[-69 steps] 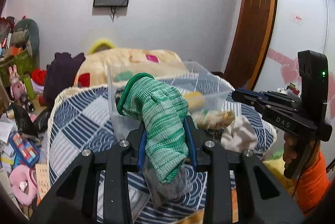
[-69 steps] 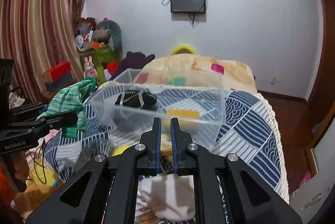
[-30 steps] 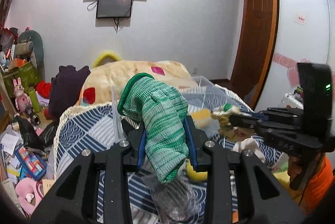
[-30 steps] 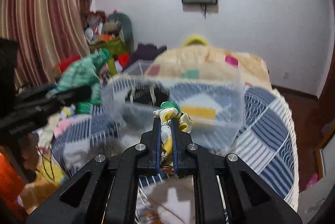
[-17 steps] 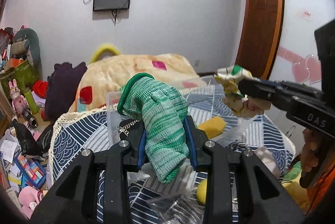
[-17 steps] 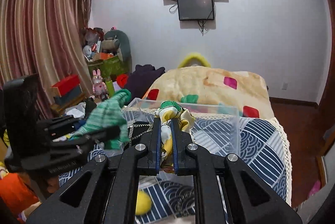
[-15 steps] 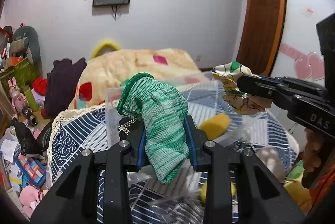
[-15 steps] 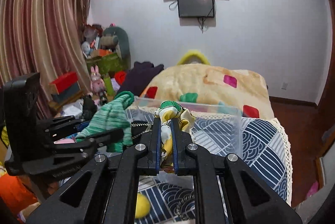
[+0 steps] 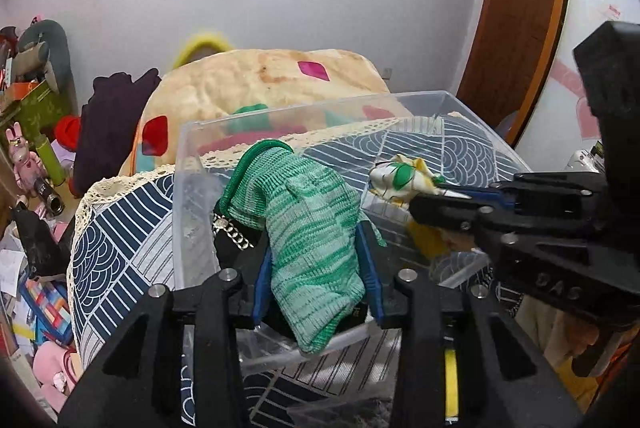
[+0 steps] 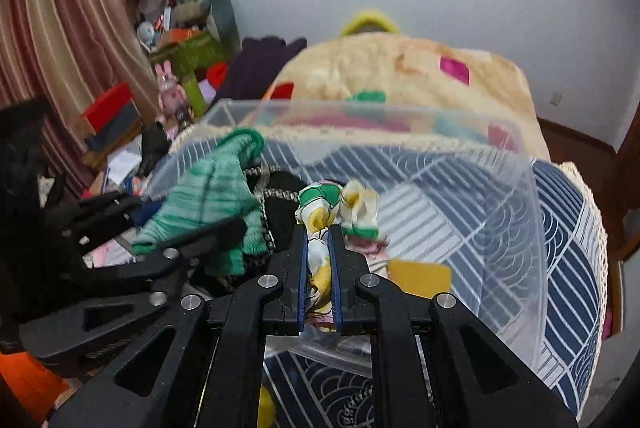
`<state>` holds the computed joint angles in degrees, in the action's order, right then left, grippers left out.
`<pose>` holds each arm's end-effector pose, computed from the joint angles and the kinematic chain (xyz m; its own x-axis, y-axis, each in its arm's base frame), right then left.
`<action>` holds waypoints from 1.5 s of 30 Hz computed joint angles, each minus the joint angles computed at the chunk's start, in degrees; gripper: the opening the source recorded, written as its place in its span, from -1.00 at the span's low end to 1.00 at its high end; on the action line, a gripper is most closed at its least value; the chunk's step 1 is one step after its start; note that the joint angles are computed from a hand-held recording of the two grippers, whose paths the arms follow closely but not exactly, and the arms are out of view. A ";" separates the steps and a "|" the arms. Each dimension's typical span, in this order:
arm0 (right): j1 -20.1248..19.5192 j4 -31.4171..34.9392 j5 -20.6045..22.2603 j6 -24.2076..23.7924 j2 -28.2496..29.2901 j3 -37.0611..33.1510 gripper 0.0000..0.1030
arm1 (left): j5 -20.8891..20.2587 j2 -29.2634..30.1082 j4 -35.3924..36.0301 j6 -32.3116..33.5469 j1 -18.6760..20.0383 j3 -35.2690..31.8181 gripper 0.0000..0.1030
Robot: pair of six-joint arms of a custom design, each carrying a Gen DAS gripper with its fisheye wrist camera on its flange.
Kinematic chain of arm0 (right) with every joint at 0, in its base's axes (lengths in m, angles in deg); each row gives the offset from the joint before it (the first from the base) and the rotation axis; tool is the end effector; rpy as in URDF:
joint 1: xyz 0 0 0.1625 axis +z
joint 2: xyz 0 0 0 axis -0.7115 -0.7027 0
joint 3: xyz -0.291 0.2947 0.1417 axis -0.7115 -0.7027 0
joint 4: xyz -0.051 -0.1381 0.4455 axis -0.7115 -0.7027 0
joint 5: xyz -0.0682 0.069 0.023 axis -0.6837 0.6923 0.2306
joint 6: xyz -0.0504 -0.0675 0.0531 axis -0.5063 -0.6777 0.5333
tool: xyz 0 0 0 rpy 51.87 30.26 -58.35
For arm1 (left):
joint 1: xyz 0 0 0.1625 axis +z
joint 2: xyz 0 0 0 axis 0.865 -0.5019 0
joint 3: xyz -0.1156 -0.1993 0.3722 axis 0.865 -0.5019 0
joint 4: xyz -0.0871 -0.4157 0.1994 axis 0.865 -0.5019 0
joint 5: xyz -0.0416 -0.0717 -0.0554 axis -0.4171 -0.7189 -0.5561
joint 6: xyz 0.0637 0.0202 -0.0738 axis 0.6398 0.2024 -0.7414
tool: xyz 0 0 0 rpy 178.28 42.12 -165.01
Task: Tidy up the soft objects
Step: 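Release the green sock and floral cloth into the clear box with both tools, then grasp the grey glittery sock with the left tool while the right tool grasps the white sock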
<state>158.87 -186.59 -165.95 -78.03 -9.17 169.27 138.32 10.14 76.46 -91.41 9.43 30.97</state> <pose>0.3476 -0.6340 -0.0216 -0.7904 -0.0035 0.6125 -0.4320 0.7121 -0.5534 -0.0938 -0.6978 0.2411 -0.6051 0.6522 -0.4567 0.7926 0.5478 -0.2678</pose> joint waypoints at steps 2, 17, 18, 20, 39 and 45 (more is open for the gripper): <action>0.22 -0.03 -0.07 -0.12 -0.21 0.44 -0.76 | -0.18 0.08 0.50 0.10 -0.09 -0.07 -0.15; 5.08 -18.27 -5.44 -11.84 -1.45 5.15 0.27 | 1.96 -6.89 -0.43 0.18 -0.66 5.18 0.31; 5.47 -20.15 -5.69 -12.83 -1.37 5.52 0.41 | 2.30 -8.11 -1.10 0.25 -0.82 6.23 0.35; 6.09 -23.33 -5.10 -14.67 -1.38 6.57 0.46 | 2.73 -9.94 -2.38 0.49 -1.01 7.92 0.45; 5.89 -33.41 -9.65 -8.62 1.63 15.06 0.63 | 1.45 -18.23 -7.42 -0.68 1.81 22.67 0.90; 4.30 -30.05 -10.09 -3.14 2.08 16.61 0.63 | 0.26 -18.26 -8.86 -0.82 2.77 25.42 0.90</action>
<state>163.17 -216.64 -176.04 -81.17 -7.09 185.88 138.57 -8.12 67.60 -92.23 12.19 56.39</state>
